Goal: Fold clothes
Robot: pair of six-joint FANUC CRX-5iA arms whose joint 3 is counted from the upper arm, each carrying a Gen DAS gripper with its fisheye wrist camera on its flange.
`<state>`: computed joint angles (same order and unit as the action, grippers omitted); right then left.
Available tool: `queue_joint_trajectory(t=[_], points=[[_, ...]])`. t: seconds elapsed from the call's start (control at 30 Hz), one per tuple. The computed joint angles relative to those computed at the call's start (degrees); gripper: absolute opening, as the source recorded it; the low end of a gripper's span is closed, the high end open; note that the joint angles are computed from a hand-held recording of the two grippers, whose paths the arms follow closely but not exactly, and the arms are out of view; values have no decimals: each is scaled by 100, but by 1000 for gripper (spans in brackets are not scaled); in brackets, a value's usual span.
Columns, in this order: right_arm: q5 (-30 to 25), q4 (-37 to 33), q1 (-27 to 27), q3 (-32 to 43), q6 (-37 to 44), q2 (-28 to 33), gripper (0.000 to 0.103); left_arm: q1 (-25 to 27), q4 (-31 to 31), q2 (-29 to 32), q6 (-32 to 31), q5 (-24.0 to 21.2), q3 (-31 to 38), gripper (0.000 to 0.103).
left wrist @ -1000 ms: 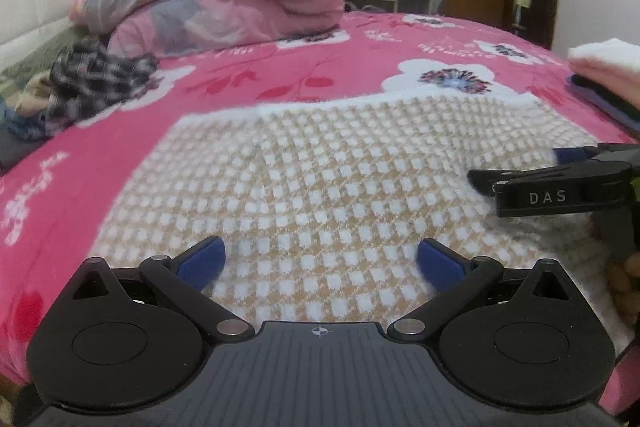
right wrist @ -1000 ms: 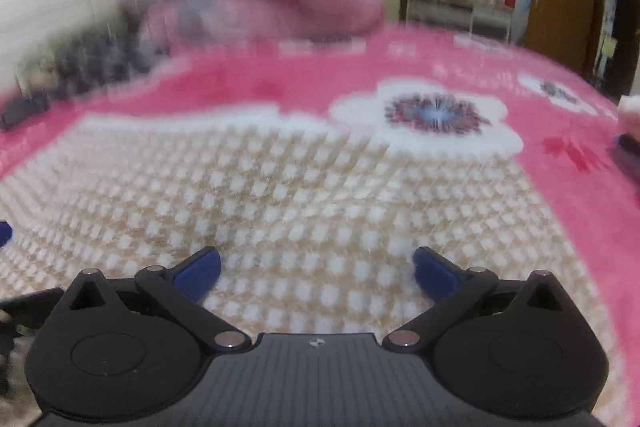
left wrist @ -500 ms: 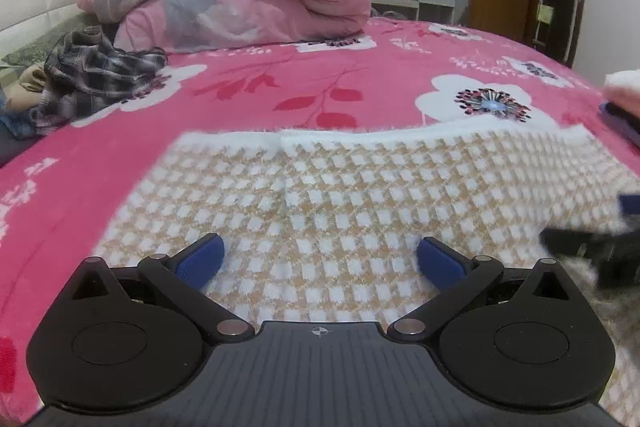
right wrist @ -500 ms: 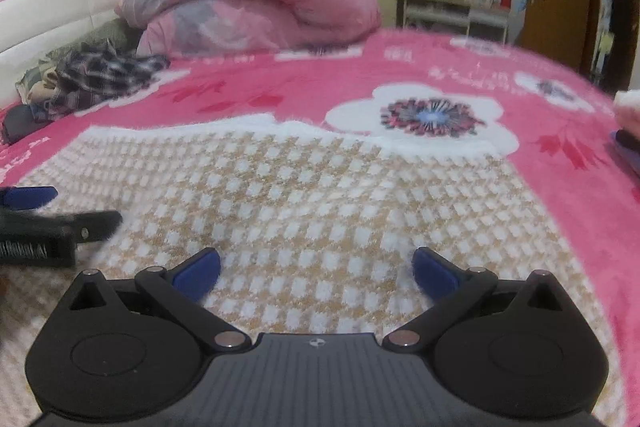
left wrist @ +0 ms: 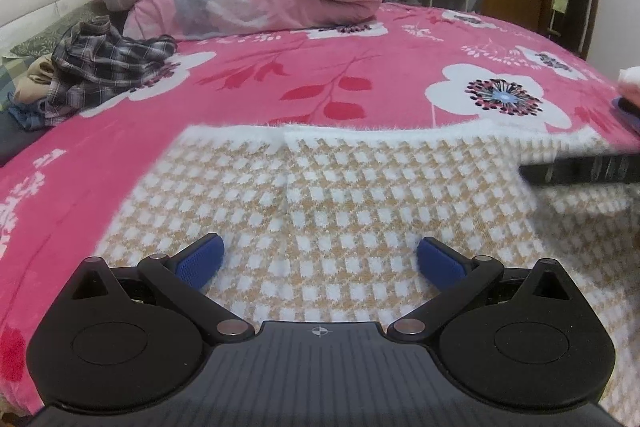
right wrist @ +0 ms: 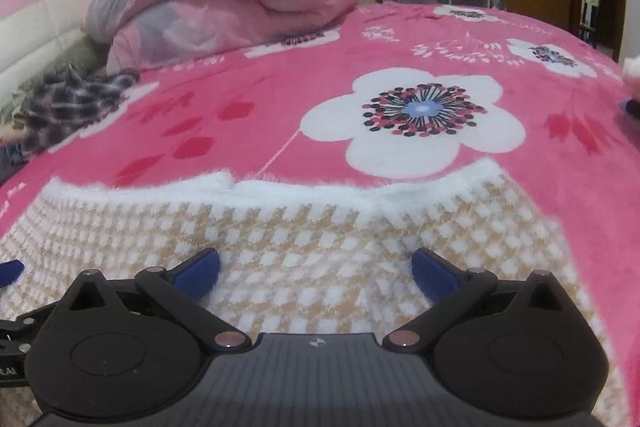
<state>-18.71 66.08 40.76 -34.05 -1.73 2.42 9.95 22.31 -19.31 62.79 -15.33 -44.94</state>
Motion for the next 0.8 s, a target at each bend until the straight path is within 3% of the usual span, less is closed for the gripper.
queue_joint_trajectory(t=[0.07,0.13,0.23,0.3,0.8], points=[[-18,3,0,63,-146,-95,103,9,-118,1,105,-48,44,103],[20,759,-150,45,-732,-50,103,4,-312,25,290,-112,127,103],[-166,751,-162,207,-570,368,103,-42,-744,62,663,-218,289,103],[36,1413,-372,80,-1142,431,103,-75,-1044,66,943,-276,378,103],[-79,1618,-345,8,-1308,364,103,-354,-2560,73,2470,-629,826,103]])
